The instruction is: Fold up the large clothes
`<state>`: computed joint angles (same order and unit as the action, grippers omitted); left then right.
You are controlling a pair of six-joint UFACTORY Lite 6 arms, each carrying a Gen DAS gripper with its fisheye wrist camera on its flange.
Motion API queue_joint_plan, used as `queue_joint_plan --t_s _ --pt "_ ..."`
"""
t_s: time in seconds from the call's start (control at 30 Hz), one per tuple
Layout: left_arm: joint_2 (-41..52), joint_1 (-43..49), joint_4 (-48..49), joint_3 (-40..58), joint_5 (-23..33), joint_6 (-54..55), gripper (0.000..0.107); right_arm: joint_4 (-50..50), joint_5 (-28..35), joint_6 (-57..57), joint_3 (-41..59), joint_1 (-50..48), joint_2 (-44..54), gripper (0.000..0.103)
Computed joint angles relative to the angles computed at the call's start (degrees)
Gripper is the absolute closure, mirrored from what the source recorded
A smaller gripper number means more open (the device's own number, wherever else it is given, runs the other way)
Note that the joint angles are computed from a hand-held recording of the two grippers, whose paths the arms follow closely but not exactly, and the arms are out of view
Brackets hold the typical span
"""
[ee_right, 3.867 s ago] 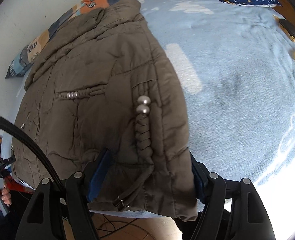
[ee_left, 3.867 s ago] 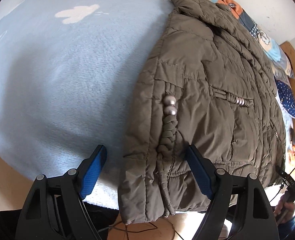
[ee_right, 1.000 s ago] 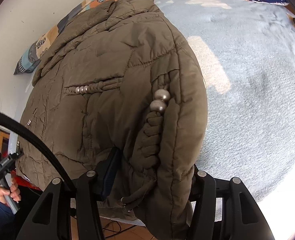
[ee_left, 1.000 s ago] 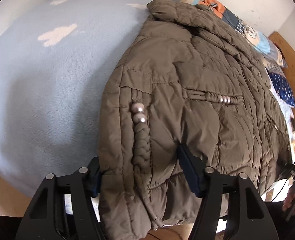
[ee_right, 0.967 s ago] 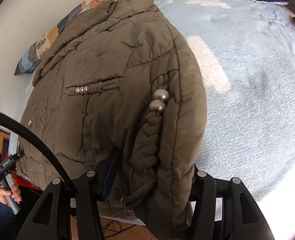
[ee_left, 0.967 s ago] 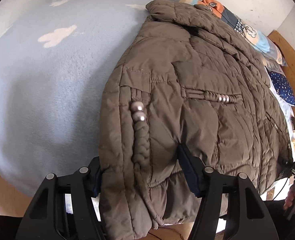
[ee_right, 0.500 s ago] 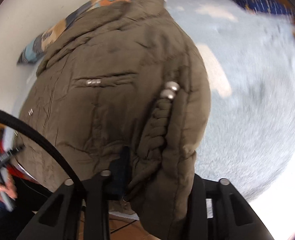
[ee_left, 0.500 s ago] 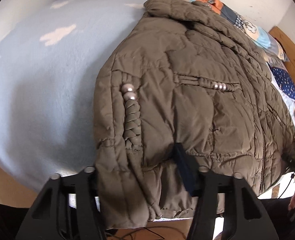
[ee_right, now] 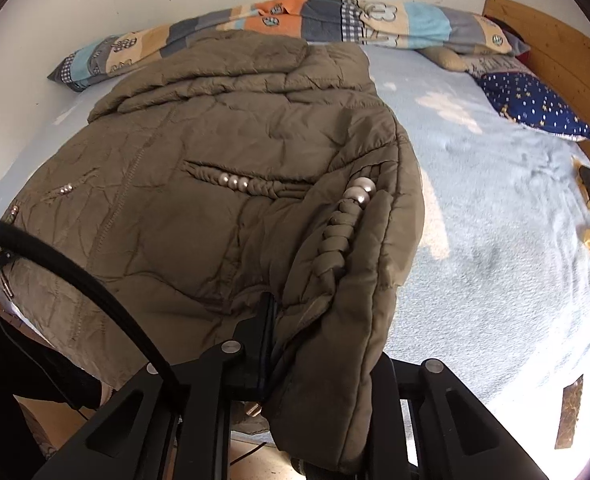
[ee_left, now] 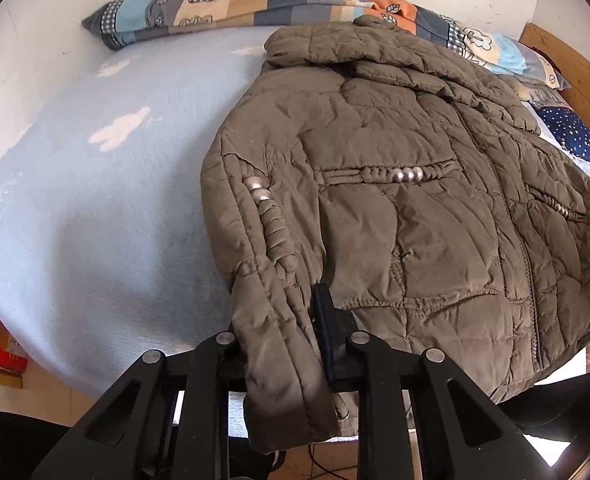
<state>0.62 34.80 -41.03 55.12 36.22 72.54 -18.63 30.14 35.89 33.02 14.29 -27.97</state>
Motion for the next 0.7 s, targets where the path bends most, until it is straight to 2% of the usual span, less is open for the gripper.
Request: queue_joint_plan --t_s 0.3,0.7 --pt "-6.27 1.14 -3.12 -4.16 0.53 4.39 0.086 -2.07 2.32 4.84 -2.18 3.92 -8.00 0.084" --pt "-6.11 1.54 -4.10 -2.70 1.98 5.96 0.086 -3.07 5.45 8.64 -2.35 7.00 -12.16 0.084"
